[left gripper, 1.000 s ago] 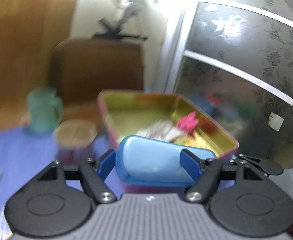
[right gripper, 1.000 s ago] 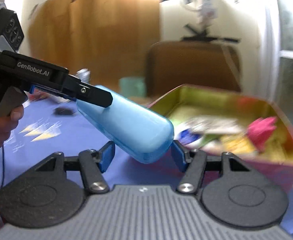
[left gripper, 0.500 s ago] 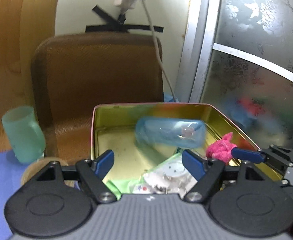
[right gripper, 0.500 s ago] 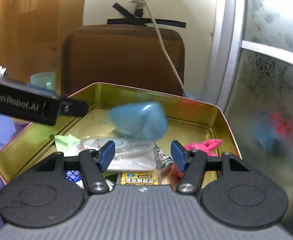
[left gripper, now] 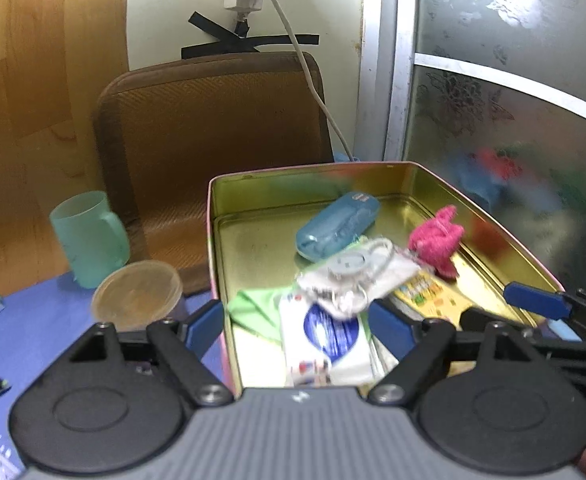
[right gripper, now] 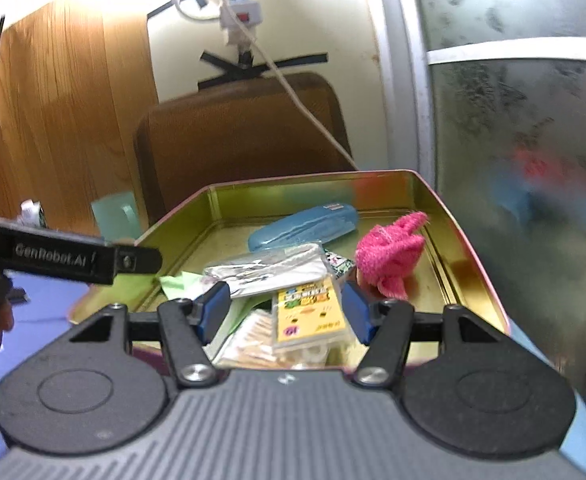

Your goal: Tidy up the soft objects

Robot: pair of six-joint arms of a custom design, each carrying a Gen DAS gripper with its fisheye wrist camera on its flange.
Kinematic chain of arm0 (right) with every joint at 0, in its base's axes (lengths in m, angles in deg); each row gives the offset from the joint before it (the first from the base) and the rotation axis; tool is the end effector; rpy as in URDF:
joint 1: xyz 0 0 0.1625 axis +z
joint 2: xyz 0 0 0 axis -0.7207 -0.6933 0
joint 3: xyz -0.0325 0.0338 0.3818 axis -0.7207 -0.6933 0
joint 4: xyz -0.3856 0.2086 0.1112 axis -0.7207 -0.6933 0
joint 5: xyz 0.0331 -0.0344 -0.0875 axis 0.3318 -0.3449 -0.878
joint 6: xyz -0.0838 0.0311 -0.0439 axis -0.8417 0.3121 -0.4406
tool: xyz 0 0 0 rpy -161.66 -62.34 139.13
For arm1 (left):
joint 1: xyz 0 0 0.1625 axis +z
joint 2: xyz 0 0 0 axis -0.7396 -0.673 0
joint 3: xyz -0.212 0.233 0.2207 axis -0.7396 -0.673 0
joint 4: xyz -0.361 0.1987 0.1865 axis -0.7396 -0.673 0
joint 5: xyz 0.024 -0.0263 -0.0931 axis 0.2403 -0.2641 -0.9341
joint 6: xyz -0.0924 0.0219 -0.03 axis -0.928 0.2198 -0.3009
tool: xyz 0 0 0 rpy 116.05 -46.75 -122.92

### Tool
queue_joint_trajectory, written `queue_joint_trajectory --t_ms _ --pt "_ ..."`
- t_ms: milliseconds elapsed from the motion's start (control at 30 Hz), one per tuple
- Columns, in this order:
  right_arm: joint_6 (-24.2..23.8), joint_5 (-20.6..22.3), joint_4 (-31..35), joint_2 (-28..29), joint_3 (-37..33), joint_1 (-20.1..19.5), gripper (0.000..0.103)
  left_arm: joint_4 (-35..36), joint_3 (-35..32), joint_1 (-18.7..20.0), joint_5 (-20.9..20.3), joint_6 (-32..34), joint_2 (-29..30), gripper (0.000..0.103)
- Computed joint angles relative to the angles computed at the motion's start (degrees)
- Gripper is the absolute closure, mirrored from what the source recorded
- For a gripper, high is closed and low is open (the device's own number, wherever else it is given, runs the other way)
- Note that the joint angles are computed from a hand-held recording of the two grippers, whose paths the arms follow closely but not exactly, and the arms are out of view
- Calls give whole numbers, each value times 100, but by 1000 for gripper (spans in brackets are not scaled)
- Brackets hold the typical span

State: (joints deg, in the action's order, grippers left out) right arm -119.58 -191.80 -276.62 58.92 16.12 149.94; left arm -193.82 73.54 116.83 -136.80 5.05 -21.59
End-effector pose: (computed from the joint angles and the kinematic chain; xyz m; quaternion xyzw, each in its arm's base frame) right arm 0.2320 -0.6225 0.0336 0.0974 -0.7354 0.5883 0.3219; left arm -0.1201 -0.7406 0.2589 0.4882 0.8265 -0.2434 0.1390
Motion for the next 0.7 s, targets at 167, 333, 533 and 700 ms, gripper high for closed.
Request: queue_joint_trajectory --t_ms 167,333,533,700 --pt "604 79 -491 53 309 97 39 -34 494 48 59 170 -512 11" --pt "1394 114 -746 89 526 202 38 -50 879 128 50 287 -951 3" --pt "1683 75 -924 193 561 386 38 -82 1197 222 139 395 -1319 0" --pt "1986 101 -950 236 584 469 38 -84 1371 305 237 514 -1497 0"
